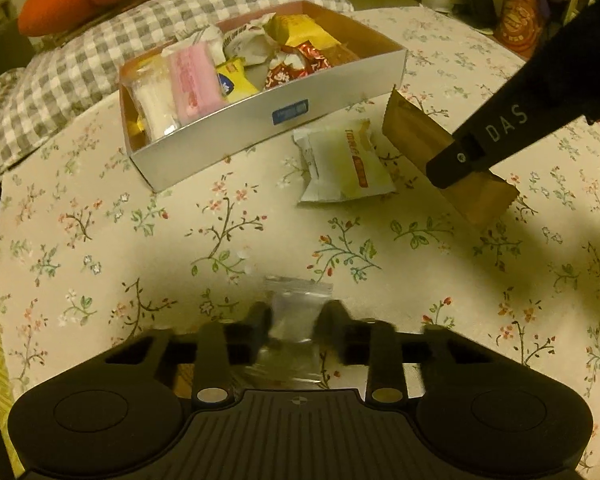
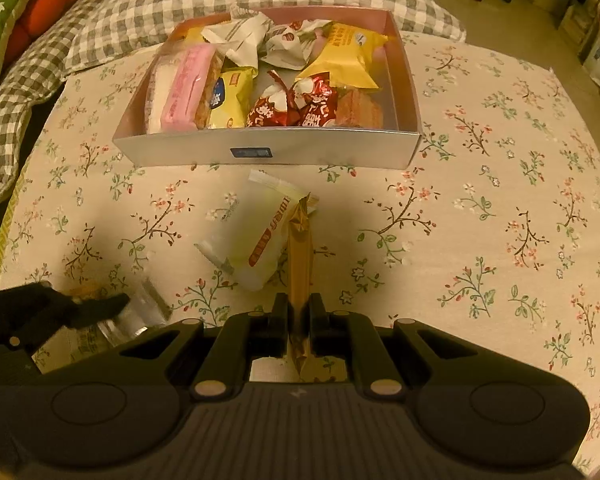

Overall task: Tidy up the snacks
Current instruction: 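Grasp the gold bar with the right gripper while the left grasps the clear wrapped candy, then carry the gold bar and clear candy over the silver box and open both grippers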

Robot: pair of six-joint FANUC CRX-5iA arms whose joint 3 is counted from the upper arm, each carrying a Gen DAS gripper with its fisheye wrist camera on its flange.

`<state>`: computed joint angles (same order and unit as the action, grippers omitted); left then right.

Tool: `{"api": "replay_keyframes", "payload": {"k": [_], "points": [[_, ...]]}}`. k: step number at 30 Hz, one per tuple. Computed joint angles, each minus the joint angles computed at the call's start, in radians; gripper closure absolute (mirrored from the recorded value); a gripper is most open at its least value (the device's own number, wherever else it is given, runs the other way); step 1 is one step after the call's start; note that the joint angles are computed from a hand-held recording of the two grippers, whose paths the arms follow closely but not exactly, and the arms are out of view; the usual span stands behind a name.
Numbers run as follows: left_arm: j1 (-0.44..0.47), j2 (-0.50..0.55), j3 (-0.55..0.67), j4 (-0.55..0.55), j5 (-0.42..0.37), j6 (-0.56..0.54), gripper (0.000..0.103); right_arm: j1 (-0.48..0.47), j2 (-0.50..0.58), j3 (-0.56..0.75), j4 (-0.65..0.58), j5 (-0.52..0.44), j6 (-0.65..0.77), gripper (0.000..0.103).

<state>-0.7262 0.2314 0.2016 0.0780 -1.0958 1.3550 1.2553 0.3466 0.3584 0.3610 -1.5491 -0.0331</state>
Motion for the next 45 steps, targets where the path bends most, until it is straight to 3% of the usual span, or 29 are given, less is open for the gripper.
{"api": "replay_keyframes", "payload": {"k": [15,23,34,45], "points": [[0.029,-0.016,-0.011,0.036,0.049,0.076,0.083,0.001,-0.002,0.002,0.000,0.009,0.007,0.095],[0.100,-0.049,-0.063,0.152,0.116,0.134,0.083,0.001,-0.003,0.002,0.002,0.010,0.008,0.095],[0.123,-0.063,-0.073,0.183,0.148,0.191,0.083,0.000,-0.020,-0.008,0.033,0.021,-0.013,0.095],[0.151,-0.072,-0.037,0.099,0.194,0.340,0.083,-0.014,-0.075,-0.065,0.102,0.018,-0.099,0.095]]}}
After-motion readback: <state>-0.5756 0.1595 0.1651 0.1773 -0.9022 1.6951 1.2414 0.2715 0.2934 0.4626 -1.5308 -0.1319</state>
